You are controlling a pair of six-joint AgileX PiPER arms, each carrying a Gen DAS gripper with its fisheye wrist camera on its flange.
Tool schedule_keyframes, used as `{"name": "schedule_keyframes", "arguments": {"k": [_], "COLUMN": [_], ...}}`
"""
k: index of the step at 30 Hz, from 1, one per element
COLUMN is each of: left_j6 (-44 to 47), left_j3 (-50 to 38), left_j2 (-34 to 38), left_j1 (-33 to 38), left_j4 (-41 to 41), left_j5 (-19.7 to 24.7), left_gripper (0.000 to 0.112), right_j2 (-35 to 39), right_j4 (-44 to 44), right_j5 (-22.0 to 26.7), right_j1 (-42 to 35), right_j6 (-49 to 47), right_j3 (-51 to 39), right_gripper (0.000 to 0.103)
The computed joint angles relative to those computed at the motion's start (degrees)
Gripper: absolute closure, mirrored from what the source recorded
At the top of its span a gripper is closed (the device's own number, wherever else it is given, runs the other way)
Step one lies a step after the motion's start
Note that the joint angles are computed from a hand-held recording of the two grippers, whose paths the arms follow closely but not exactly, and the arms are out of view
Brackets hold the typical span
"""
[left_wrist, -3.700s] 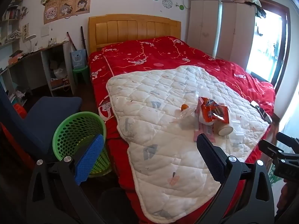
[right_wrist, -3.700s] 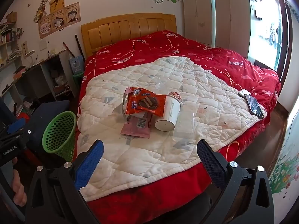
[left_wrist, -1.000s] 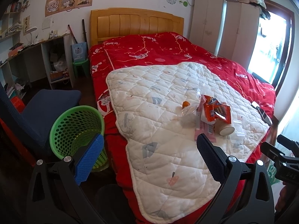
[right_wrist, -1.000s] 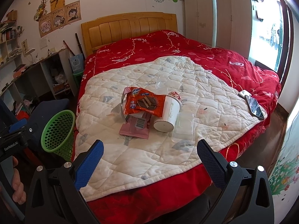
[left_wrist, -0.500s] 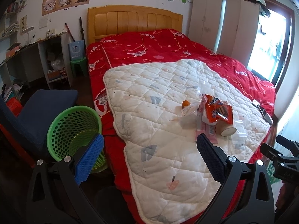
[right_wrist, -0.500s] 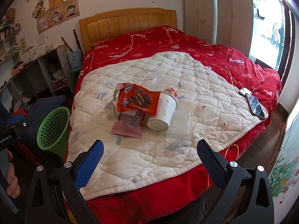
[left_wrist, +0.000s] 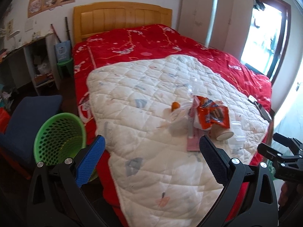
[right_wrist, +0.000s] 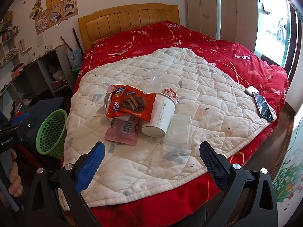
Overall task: Collect trash
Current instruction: 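Grasp the orange snack wrapper with the left gripper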
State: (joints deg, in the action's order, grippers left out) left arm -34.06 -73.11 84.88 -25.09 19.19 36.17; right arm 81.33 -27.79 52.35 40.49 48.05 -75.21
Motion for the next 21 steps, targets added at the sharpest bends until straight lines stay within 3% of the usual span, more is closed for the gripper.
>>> {"name": "schedule_keyframes", "arguments": {"k": [8,12,21], "left_j6": [16.99,22.33,35.88], "left_j3": [-7.97,-12.83,-28.65], "left_j2": [7.35,11.36,23.96], "left_j1": [1.03,0.23,1.34], "left_j4": [-14.53,-17.52,-29.76], "left_j5": [-2.09,-1.81,4.72], "left_gripper": [0.015,0.017,0.030], "right_j2": [0.42,0.24,0.22], "right_j4": [2.04,3.12,5.32], "right_j5": [-0.98,-1.66,-2.98], "right_j1": [-2.81,-4.16,-6.94], "right_j6": [-3.28,-4.35,-6.57], "right_j3": [0.25,1.06,2.32], "right_gripper": [0.006,0.006,0.006]}}
